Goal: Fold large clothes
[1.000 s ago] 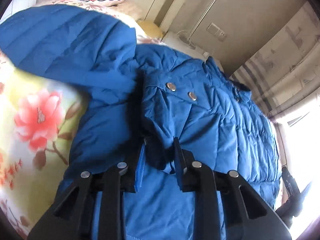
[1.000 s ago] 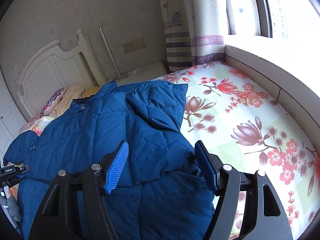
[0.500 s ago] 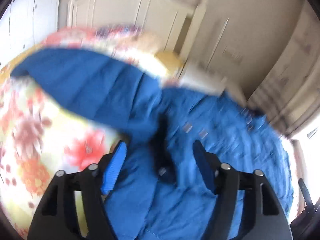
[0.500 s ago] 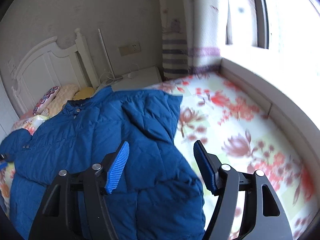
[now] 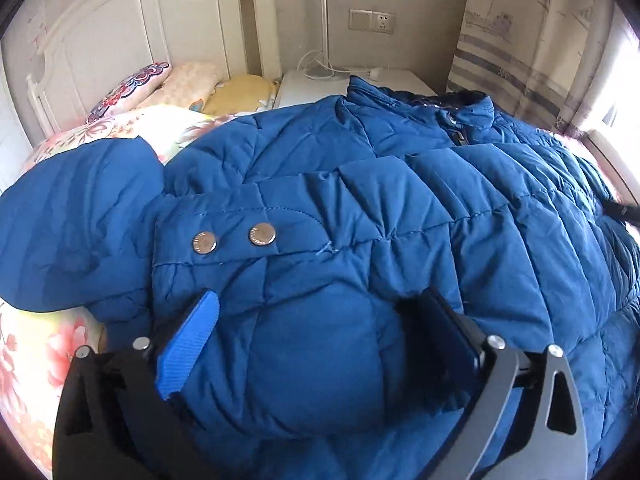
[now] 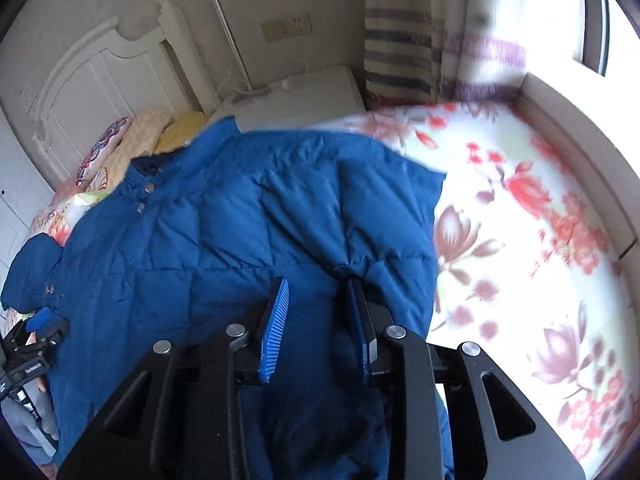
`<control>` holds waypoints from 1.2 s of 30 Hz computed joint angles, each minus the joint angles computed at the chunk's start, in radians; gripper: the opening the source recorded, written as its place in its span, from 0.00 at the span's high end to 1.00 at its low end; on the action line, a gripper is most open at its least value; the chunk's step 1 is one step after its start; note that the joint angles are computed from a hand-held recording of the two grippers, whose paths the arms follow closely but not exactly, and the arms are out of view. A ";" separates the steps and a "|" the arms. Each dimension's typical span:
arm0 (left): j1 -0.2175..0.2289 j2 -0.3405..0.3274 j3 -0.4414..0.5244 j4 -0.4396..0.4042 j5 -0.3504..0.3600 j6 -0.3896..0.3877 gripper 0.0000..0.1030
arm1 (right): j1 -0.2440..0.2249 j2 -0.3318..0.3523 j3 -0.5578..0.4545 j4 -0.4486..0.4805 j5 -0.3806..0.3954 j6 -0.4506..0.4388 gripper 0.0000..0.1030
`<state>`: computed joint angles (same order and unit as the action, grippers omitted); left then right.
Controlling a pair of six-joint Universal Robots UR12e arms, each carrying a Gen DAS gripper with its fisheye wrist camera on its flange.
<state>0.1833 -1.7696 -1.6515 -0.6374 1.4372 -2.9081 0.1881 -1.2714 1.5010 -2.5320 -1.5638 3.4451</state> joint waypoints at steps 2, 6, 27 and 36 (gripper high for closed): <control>0.006 0.003 -0.008 0.008 -0.017 -0.007 0.02 | 0.007 0.012 -0.024 -0.031 -0.033 -0.008 0.71; 0.020 0.001 -0.012 0.022 -0.056 -0.021 0.02 | 0.010 0.087 -0.136 0.055 -0.032 -0.070 0.70; 0.030 -0.014 -0.006 0.032 -0.106 -0.032 0.02 | 0.061 0.011 -0.031 0.012 -0.109 -0.143 0.32; 0.034 -0.014 -0.008 0.038 -0.122 -0.040 0.02 | 0.120 -0.045 0.063 -0.066 -0.190 -0.151 0.30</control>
